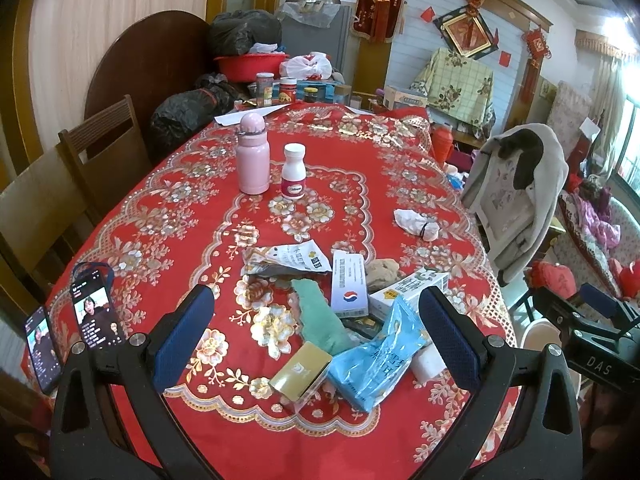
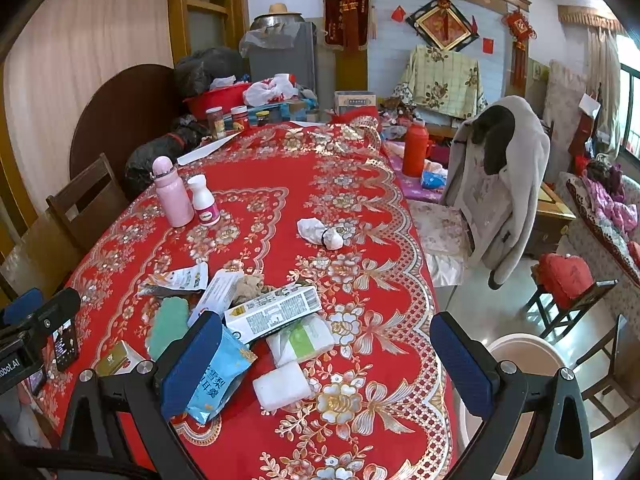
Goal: Collect trash
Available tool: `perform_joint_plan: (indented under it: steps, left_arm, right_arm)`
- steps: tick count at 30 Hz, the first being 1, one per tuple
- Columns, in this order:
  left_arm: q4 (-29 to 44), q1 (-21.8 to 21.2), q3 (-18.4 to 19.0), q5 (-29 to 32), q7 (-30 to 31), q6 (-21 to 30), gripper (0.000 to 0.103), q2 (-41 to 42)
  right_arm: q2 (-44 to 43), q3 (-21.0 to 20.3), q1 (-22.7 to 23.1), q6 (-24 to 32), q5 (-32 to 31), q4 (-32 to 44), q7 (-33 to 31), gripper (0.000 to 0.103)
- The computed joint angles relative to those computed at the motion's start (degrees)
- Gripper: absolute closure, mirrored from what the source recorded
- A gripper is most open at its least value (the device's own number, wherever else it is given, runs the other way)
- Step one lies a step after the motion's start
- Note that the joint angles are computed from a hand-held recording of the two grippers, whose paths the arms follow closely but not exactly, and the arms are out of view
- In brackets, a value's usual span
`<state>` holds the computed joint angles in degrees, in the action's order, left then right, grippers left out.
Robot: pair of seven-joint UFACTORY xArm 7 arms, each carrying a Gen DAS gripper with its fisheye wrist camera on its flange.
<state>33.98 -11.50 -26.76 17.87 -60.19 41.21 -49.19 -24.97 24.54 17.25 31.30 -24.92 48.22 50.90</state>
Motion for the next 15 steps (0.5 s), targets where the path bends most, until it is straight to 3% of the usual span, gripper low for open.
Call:
perform_joint_plan:
  steps: [15]
  left_arm:
    - [-1.01, -0.46, 0.86, -0.58, 0.79, 0.26, 0.001, -1.12]
  right_arm:
    - [1.12, -0.50, 0.79, 0.80, 0.37, 0.86, -0.36, 0.000]
